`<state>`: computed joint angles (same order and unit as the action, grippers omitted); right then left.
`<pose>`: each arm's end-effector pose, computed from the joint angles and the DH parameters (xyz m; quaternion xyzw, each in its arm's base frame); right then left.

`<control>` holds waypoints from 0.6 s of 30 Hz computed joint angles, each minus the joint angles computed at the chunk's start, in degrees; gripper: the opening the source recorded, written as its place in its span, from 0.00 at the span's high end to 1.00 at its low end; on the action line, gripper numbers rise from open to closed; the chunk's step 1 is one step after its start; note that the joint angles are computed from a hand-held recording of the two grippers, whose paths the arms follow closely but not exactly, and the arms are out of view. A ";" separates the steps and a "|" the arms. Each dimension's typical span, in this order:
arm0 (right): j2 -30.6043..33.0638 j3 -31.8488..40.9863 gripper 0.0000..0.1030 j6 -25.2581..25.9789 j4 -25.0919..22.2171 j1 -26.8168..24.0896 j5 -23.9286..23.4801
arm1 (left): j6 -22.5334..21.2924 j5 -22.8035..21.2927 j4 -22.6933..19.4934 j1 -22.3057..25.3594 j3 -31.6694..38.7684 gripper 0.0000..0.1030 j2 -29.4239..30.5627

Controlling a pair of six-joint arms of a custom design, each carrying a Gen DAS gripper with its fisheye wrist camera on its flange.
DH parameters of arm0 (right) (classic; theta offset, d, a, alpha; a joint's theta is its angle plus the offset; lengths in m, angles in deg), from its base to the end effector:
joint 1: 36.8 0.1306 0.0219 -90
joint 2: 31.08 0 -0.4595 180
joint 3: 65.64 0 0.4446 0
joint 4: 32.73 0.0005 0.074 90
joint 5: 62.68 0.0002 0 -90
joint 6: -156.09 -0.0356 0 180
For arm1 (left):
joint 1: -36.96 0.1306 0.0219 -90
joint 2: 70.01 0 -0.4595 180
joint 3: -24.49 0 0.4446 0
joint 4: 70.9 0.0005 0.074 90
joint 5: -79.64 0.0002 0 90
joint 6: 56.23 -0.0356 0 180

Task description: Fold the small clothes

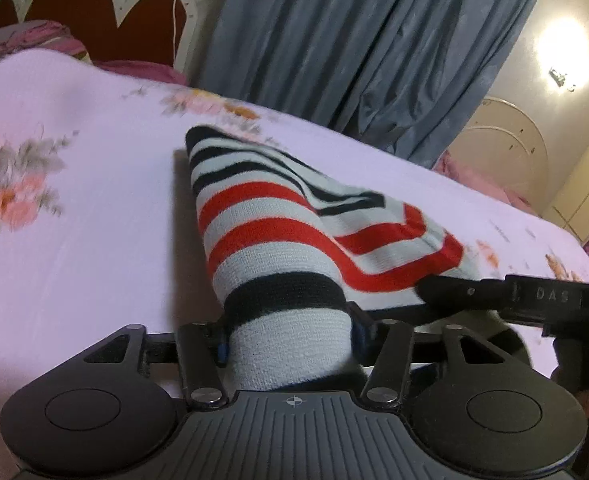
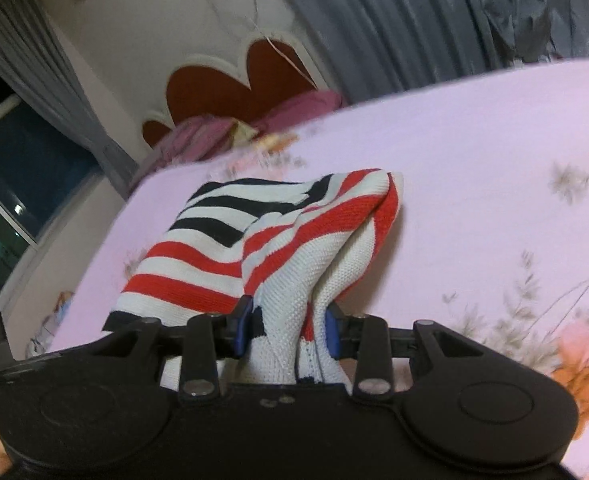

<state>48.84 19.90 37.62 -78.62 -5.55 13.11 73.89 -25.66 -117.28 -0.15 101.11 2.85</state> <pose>0.3946 0.2491 0.5563 -0.0738 0.8988 0.3051 0.3060 0.3321 -0.2401 0.5253 -0.0773 0.9059 -0.1533 0.3872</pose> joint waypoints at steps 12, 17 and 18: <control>-1.03 -0.70 0.60 -4.21 -2.61 -0.84 2.38 | -5.71 -7.08 -1.69 -2.08 0.32 0.22 -0.97; -1.19 1.55 0.61 -0.63 -4.02 0.99 7.37 | -5.77 -10.15 -1.64 -2.19 1.96 0.22 -1.39; -1.04 2.00 0.61 -0.38 -3.67 1.20 7.73 | -5.92 -10.16 -1.31 -2.02 2.41 0.22 -1.29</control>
